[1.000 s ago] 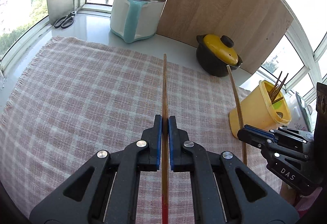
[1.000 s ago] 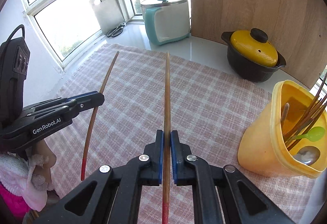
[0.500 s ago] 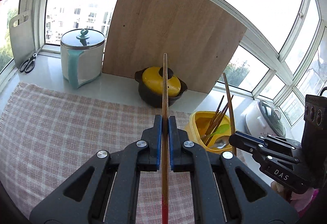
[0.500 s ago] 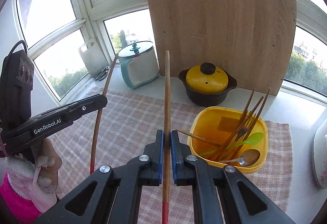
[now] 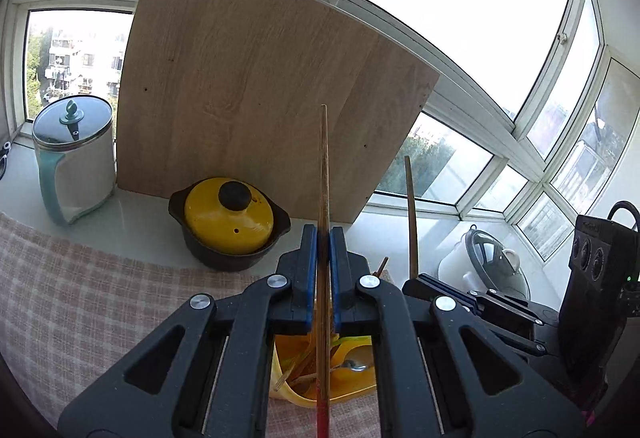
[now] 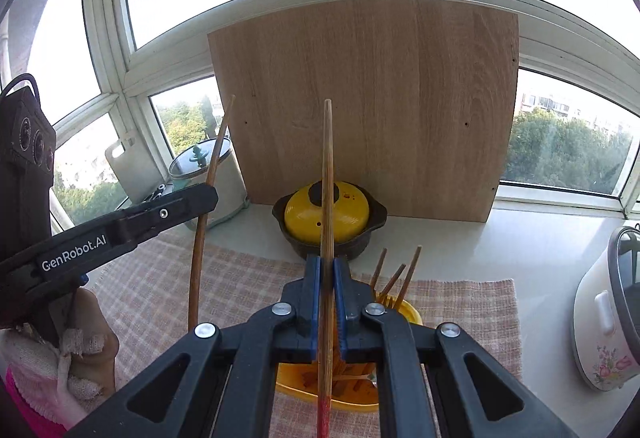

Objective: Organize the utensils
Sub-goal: 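Carry both chopsticks upright over the yellow container with both grippers, then open both grippers to drop the chopsticks into the yellow container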

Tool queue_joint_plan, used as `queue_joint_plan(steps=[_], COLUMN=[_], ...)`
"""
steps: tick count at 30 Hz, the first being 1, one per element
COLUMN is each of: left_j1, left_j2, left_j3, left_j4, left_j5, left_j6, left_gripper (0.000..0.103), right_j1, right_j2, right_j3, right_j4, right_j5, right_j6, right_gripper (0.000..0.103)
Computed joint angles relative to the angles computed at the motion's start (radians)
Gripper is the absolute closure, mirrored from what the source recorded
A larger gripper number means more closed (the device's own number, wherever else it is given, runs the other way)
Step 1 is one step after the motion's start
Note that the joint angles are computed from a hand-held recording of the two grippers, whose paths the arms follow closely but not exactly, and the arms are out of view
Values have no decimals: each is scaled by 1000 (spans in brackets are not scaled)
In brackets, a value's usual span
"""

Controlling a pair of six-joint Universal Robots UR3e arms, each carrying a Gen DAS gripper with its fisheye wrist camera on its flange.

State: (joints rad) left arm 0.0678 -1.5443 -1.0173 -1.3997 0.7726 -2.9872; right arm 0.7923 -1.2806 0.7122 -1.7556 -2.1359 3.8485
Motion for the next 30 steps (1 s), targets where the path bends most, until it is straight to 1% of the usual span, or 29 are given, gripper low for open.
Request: queue_joint_plan(steps=[3,5,9,12,16,20,21,22,23,24,30], left_j1=[-76,-118,-167,-187,-206,-206,-205,-204,-203,-200,-164], left_j2=[-60,-96,-113,-106,-107,-104,-105,-106,-106,-102,-50], left_j3=[9,12,-49,-104,-138,-150,-144,-137,-131,-130,-152], left_j4=[131,181,267,313,331,313,299,283,271,261,216], left_j5=[64,99,152,178,199,205,207,208,211,214,205], left_j6=[-88,-121,-137,-130,-129,-113,-109,-106,-103,-96,-46], left_gripper=[99,99,99,99,99,99,99,99,99,99,99], right_j1=[-46,-73,-120,-131,-149,-159,-160,-162,-162,-159,-124], right_j2=[-47,-70,-96,-97,-119,-135,-140,-144,-149,-156,-184], right_j3=[110,181,289,345,433,472,477,479,481,487,482], right_j4=[-87,-147,-244,-300,-373,-379,-374,-361,-350,-343,-274], right_j5=[26,35,64,61,79,100,104,108,109,107,76], right_j6=[-19,-32,-56,-75,-81,-74,-69,-64,-58,-50,-11], right_gripper=[99,99,99,99,99,98,94,87,75,72,72])
